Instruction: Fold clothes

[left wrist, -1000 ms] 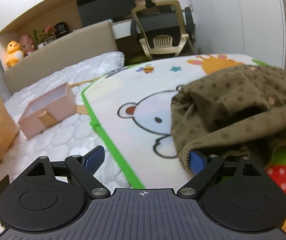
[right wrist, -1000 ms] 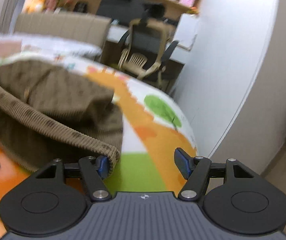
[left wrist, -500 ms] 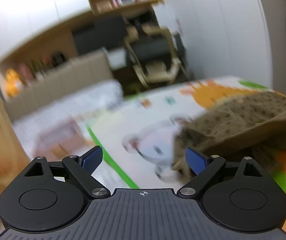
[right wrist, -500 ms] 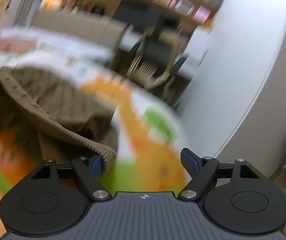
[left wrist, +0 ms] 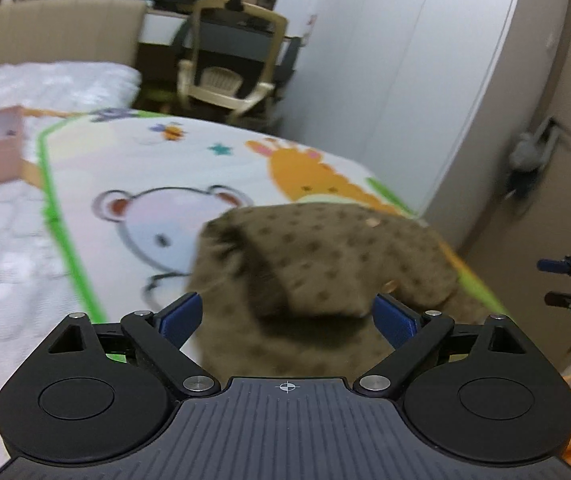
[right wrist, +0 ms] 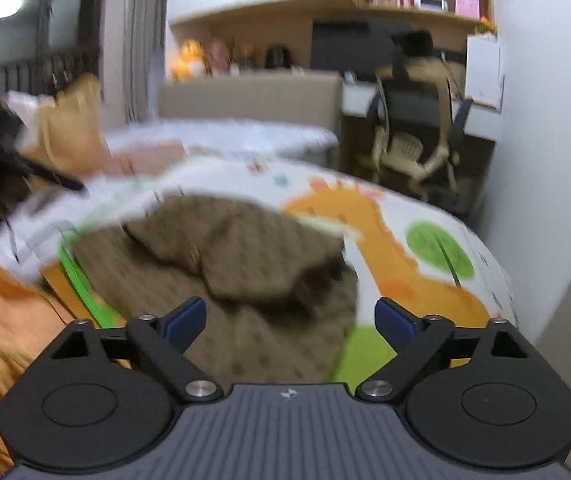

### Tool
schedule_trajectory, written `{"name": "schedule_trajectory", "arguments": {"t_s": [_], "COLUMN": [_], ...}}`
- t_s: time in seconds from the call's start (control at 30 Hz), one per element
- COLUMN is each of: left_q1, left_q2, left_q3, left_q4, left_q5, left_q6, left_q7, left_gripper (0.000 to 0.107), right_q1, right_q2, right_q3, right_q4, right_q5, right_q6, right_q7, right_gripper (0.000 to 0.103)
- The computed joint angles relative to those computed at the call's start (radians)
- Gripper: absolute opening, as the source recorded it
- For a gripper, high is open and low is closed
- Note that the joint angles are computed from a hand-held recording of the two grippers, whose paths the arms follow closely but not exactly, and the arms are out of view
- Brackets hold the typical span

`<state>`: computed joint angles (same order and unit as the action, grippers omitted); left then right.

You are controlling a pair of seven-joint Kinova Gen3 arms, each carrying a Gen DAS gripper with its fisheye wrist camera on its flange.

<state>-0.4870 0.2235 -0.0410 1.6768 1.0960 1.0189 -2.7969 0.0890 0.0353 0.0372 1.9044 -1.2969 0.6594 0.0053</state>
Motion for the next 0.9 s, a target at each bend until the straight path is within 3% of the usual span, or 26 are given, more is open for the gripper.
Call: {"name": "schedule_trajectory", "arguments": {"t_s": [0.07,0.13,0.23,0.3,0.4,0.5,0.53,0.6,0.67,0.73,0.9], "left_q1": [0.008,0.005,0.096,0.108,0.069,0.063,0.064,0.065,0.054,0.036,-0.029], "left_q2": [0.051,0.104,0.178,0.231,0.280,0.286,0.282,0.270,0.254,0.233,0.114], "left_q3": [0.032,0.080,0.033,0.046,0.129,0.159,0.165,0.173,0.181,0.187,0.172], "left_q4": [-0.043,-0.092,-0.166,-0.222,-0.248,-0.218,-0.204,-0.188,-0.183,-0.177,-0.102], "left_q5": [-0.004,-0.018,-0.051,-0.083,-0.106,-0.091,-0.085,-0.089,-0.091,-0.080,0.027], "left_q6": [0.001,0.000,-0.014,0.002,-0.014,-0.074,-0.099,-0.128,-0.126,-0.109,-0.033], "left_q7": [0.065,0.141,0.263,0.341,0.391,0.401,0.398,0.389,0.373,0.344,0.159], "left_gripper": [0.096,0.096,0.096,0.095,0.093,0.082,0.076,0.063,0.034,0.022,0.020], "right_q1": [-0.036,-0.129,-0.268,-0.355,-0.380,-0.439,-0.459,-0.459,-0.405,-0.341,-0.130], "right_q2": [0.017,0.058,0.149,0.216,0.335,0.413,0.426,0.423,0.393,0.356,0.215], "right_q3": [0.047,0.120,0.222,0.303,0.321,0.335,0.336,0.284,0.192,0.099,-0.133], "right_q4": [-0.025,-0.057,-0.122,-0.177,-0.282,-0.370,-0.388,-0.396,-0.383,-0.357,-0.244], "right_q5": [-0.052,-0.071,-0.056,-0.051,-0.034,0.073,0.113,0.195,0.244,0.260,0.184], "right_q6": [0.026,0.008,-0.019,-0.007,0.043,0.019,-0.002,-0.069,-0.109,-0.146,-0.190], "right_q7": [-0.020,-0.095,-0.217,-0.298,-0.420,-0.542,-0.583,-0.646,-0.662,-0.647,-0.486], "right_gripper": [0.097,0.097,0.097,0.095,0.084,0.076,0.066,0.055,0.033,0.020,0.012]}}
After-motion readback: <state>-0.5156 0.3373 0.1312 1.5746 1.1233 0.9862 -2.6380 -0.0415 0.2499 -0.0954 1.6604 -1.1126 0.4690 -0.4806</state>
